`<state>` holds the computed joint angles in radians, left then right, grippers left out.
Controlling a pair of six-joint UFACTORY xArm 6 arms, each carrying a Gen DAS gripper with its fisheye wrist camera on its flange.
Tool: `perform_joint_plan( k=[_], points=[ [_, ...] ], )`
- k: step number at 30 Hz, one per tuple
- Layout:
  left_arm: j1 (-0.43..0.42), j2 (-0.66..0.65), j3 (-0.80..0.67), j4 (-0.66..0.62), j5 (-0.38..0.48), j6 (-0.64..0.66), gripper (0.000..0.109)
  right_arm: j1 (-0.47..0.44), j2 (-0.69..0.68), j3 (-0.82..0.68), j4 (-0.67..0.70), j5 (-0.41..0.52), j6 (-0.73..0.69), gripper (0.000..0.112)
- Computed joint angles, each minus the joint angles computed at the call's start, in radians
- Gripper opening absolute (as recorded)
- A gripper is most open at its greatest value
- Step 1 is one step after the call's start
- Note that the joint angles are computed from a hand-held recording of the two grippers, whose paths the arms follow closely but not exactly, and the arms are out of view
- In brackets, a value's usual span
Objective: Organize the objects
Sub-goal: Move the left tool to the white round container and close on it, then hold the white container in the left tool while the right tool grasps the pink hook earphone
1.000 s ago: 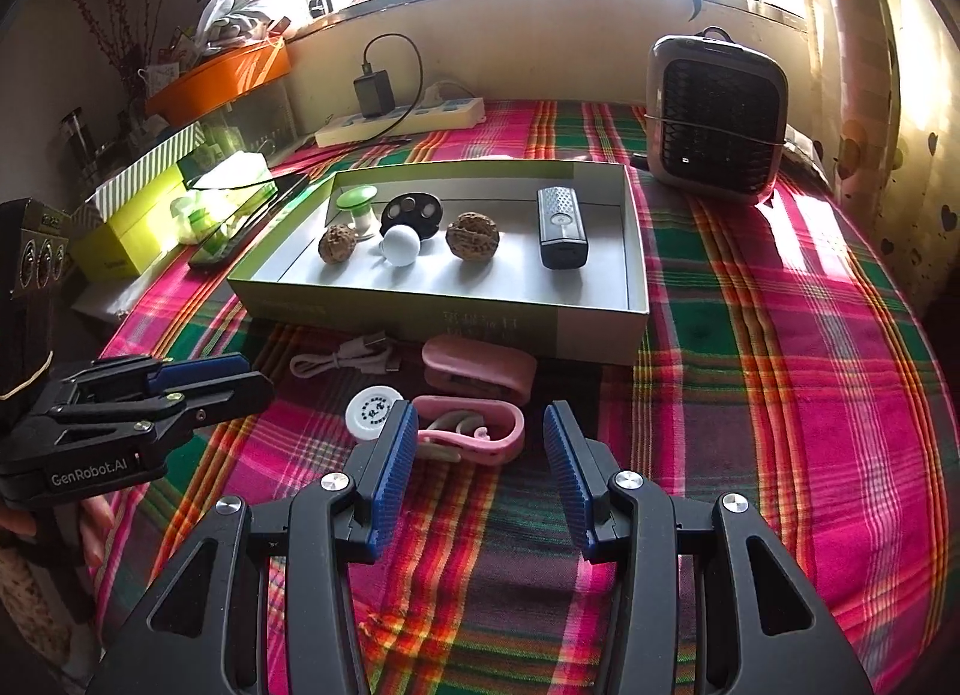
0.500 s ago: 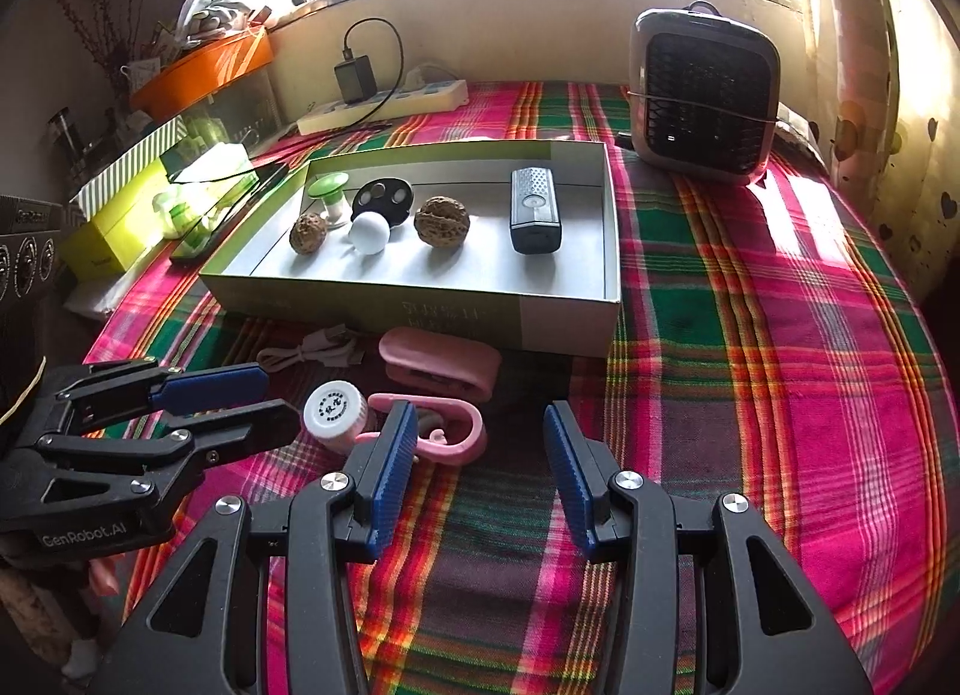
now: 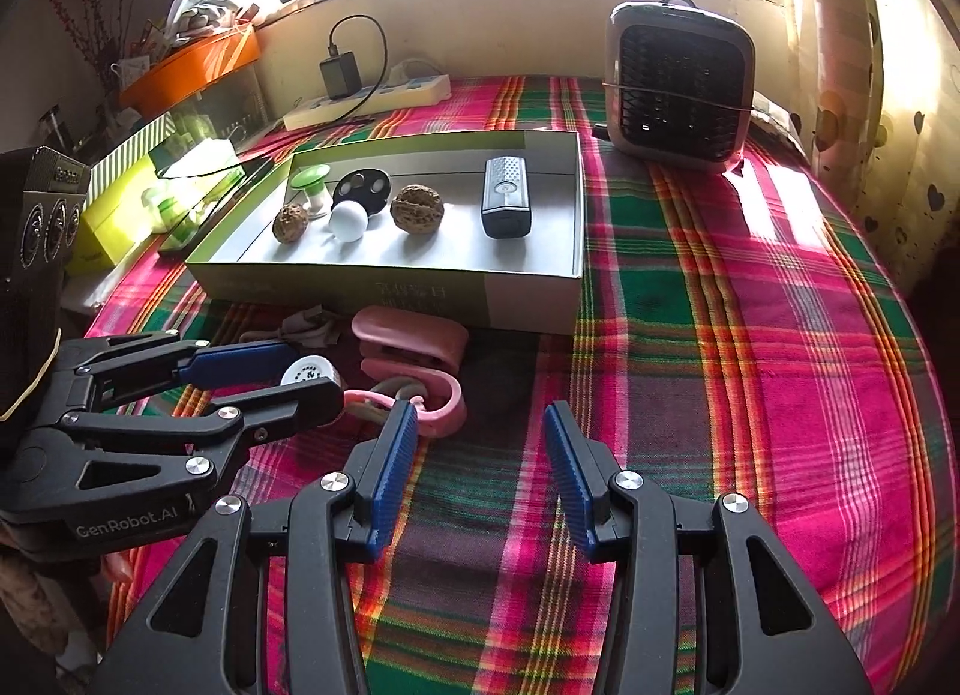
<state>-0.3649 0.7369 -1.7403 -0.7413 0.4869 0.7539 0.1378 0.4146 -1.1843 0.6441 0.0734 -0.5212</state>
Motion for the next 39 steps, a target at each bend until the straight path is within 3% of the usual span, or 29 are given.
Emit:
perform_joint_plan(
  k=[8, 11, 19, 34, 39],
  points=[
    [-0.001, 0.011, -0.012, 0.016, -0.017, -0.038, 0.038, 0.006, 0.0, -0.005, 0.065, 0.005, -0.065, 0.046],
    [0.0, 0.007, -0.001, 0.033, -0.037, -0.066, 0.027, 0.01, 0.002, -0.017, 0.164, 0.013, -0.157, 0.046],
    [0.013, -0.028, 0.057, -0.01, -0.055, -0.03, 0.027, 0.013, 0.028, -0.085, 0.34, 0.096, -0.376, 0.046],
    [0.048, -0.077, 0.137, -0.066, -0.089, 0.01, 0.027, 0.042, 0.022, -0.081, 0.359, 0.183, -0.499, 0.045],
    [0.054, -0.082, 0.146, -0.067, -0.098, 0.007, 0.027, 0.056, 0.035, -0.084, 0.283, 0.152, -0.422, 0.046]
  ],
)
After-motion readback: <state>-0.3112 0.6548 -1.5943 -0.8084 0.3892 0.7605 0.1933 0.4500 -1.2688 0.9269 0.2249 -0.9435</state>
